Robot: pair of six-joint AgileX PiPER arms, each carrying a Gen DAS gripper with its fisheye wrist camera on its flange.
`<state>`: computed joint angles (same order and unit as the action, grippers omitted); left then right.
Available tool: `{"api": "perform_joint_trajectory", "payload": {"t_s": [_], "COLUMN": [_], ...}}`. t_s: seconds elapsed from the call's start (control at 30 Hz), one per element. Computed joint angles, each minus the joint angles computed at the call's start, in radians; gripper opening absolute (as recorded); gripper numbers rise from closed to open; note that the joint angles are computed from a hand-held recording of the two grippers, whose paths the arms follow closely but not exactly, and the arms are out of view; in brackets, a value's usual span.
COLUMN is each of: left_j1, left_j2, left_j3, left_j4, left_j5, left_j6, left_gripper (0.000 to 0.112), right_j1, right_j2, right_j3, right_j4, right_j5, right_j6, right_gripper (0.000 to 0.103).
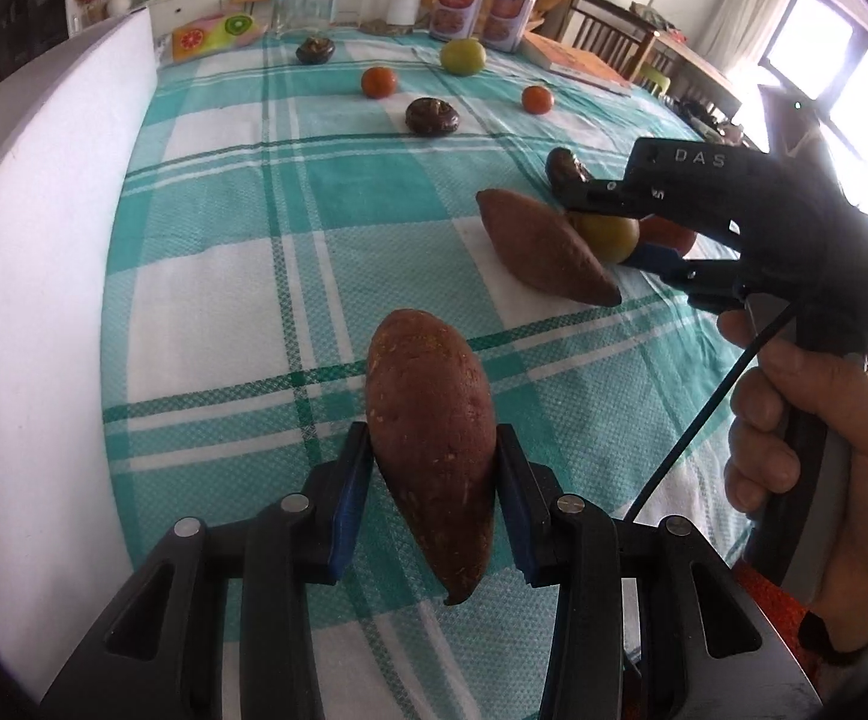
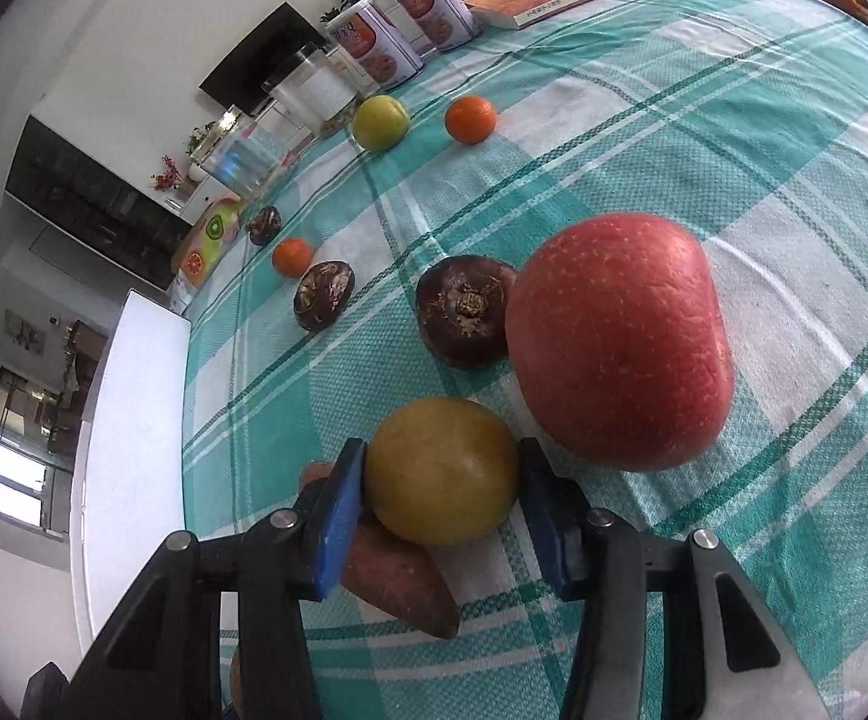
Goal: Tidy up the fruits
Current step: 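Carry both fruits over the white bin and release them inside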
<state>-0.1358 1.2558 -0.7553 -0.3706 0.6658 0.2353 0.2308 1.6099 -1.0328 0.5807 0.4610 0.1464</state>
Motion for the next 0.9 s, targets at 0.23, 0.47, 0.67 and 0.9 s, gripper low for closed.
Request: {"api": "perform_joint_trajectory", "payload": {"t_s": [0.23,0.47,0.67,0.9], "left_j1": [0.233,0.695,0.922,0.991], "left_j2": [-0.107,-0.141,-0.046,0.012], "left_j3": [-0.133,-0.319,-0.268,-0.2], "left_j4": [-0.268,-0.291,-0.083,-0.007], "left_j5": [0.253,0.401,0.252,0.185], "left_j6": [0.233,0.379,0.388,0.368], "left_gripper": [0.041,0.041,0.041,0.044], "right_j1": [-0.008,0.36,0.642,0.776], "right_j2": [-0.211,-0.133,0.137,0.392], "right_j3": [0.077,-0.229,-0.561,-0.864], "right_j4": [0.147,0.016,-0.075,-0.342], "right_j5": [0.059,0.145,0.253,0.374], "right_j6": [-0.144,-0.109,-0.128,-0.001], "right_gripper": [0.05,0.05,0.05,0.05]}}
